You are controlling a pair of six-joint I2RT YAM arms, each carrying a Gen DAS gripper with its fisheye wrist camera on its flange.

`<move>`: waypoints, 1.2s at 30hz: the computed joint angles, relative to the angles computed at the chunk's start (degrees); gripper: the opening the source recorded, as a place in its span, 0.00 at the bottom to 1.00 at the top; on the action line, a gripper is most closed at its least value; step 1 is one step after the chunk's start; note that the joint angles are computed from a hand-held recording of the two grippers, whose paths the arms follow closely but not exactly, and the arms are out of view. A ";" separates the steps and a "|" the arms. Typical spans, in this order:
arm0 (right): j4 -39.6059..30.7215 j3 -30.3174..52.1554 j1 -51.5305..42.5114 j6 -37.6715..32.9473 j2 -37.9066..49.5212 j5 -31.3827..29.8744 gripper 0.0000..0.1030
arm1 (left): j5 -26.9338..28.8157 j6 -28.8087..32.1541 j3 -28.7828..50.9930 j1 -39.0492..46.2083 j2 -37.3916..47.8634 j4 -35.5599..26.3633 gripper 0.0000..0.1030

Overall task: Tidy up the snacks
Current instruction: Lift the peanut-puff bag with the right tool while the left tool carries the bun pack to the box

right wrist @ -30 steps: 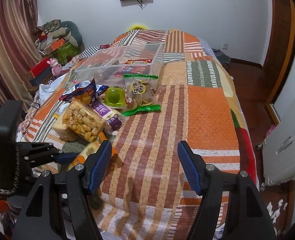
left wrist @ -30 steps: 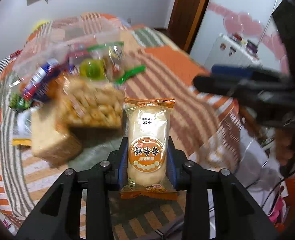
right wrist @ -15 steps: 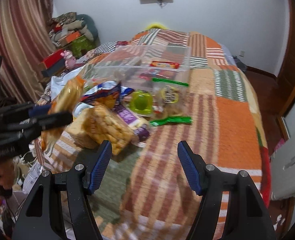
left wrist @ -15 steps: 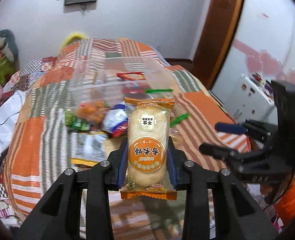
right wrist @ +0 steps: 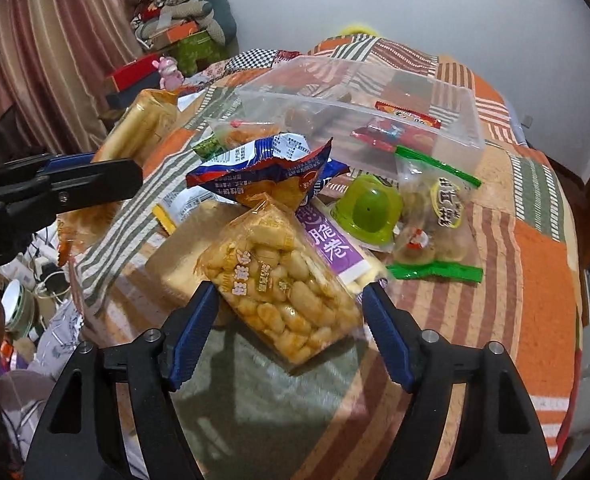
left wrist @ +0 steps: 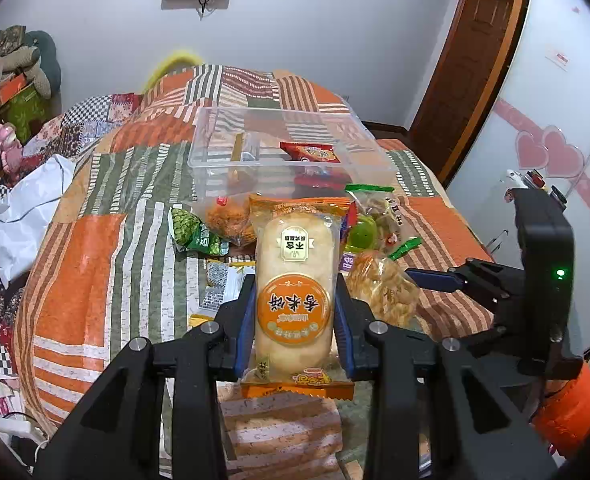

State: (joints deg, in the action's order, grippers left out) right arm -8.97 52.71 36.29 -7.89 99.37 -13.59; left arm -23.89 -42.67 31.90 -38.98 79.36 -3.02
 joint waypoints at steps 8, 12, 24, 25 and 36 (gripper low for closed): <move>0.62 0.50 -1.33 1.53 1.17 -1.41 0.52 | 1.35 1.22 0.00 2.13 0.82 1.67 0.33; 0.98 -0.68 -2.72 1.33 -1.68 -2.07 0.51 | 1.61 2.64 0.84 3.54 0.41 1.68 0.33; 0.16 5.97 -7.47 3.78 -5.51 -4.43 0.51 | 2.36 9.37 7.51 10.04 -0.32 0.43 0.33; 0.18 7.19 -7.81 4.12 -5.01 -4.58 0.51 | 2.39 9.87 8.12 10.56 -0.26 0.35 0.33; 1.35 19.33 -8.40 7.48 2.96 -4.23 0.51 | 5.22 16.38 16.94 18.94 5.43 1.04 0.33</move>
